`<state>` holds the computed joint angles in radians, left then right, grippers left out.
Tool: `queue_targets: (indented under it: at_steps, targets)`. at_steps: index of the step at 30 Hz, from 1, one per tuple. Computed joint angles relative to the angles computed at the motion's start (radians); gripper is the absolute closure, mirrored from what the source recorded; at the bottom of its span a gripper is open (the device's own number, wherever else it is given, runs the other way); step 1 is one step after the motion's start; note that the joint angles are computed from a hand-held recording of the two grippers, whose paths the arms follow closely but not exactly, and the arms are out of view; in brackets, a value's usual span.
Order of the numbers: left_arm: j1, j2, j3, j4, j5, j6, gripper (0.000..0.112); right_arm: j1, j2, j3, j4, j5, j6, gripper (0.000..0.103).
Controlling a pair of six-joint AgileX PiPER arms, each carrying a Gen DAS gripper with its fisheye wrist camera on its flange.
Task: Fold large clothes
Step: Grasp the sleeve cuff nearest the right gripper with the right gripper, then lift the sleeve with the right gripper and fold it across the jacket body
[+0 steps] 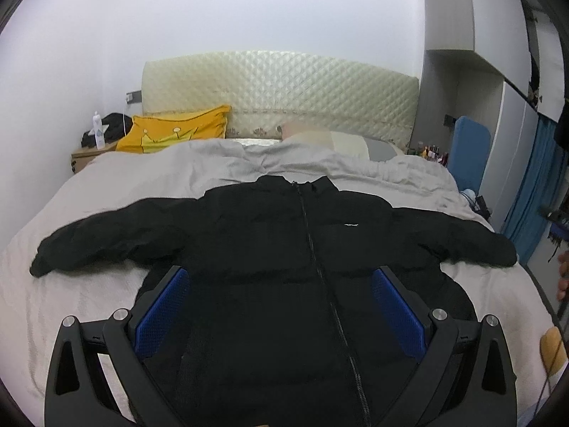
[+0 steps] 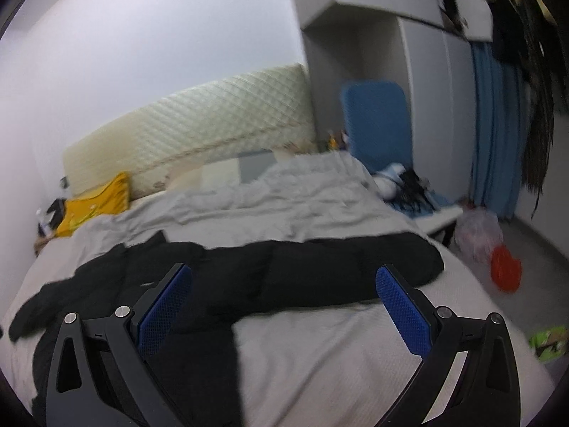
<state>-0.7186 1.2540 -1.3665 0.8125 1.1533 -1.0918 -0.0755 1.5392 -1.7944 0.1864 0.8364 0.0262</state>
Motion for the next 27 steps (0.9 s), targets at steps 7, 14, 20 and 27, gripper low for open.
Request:
queue_targets:
  at_steps: [7, 14, 20, 27]
  targets:
    - [0.094, 0.024, 0.058, -0.015, -0.122, -0.070, 0.010, -0.258, 0.299, -0.097, 0.392, 0.030, -0.154, 0.028]
    - [0.187, 0.099, 0.082, -0.046, -0.202, -0.073, 0.010, -0.349, 0.587, -0.264, 0.454, 0.035, 0.048, 0.028]
    - [0.256, 0.157, 0.088, -0.060, -0.260, -0.075, 0.010, -0.383, 0.704, -0.287, 0.563, -0.106, 0.093, 0.028]
    - [0.272, 0.197, 0.103, -0.035, -0.283, -0.099, 0.010, -0.349, 0.903, -0.659, 0.405, -0.084, 0.195, 0.046]
